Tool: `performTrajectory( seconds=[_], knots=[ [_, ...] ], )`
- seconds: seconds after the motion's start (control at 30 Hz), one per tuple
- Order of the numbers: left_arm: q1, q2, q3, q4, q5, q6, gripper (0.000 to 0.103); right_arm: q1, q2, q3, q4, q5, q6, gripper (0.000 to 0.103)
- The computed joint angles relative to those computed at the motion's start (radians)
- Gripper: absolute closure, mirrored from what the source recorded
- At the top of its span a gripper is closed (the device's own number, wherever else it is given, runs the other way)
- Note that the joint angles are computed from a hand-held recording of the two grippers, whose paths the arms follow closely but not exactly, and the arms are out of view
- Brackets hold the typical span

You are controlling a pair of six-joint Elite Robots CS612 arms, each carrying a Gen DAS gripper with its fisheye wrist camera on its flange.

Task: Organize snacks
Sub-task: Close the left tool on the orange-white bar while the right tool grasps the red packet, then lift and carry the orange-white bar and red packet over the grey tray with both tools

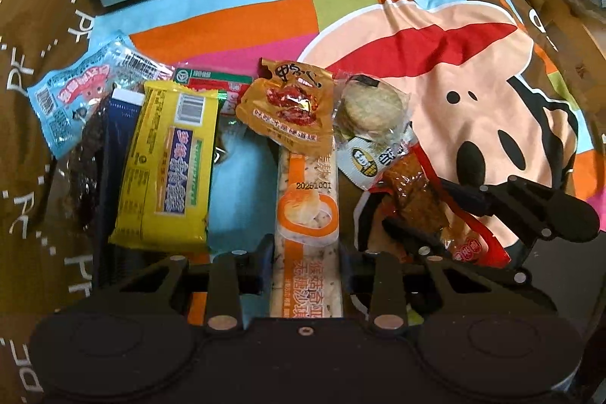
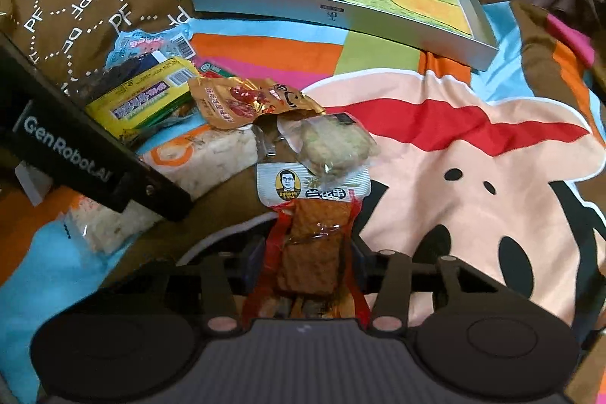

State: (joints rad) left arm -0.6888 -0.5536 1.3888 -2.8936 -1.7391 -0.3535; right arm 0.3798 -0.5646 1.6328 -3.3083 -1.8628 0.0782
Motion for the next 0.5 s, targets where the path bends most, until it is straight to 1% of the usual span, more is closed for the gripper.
performTrajectory(
  seconds=[0.23, 0.3, 0.43, 0.5],
  knots=[
    [0.004, -0.016, 0.032, -0.034, -0.070, -0.016, 0.068, -0.019, -0.037, 0.066, -0.029, 0.063, 0.132, 0.055],
    [0.001, -0.020, 0.040, -0.047, -0.074, -0.013, 0.068, -0.014, -0.042, 0.079, -0.048, 0.044, 0.136, 0.055],
    [-0.001, -0.030, 0.057, -0.082, -0.083, -0.009, 0.068, 0.004, -0.042, 0.088, -0.087, -0.032, 0.085, 0.055],
    [0.000, -0.031, 0.060, -0.092, -0.087, -0.012, 0.068, 0.010, -0.041, 0.087, -0.092, -0.050, 0.071, 0.055]
  ],
)
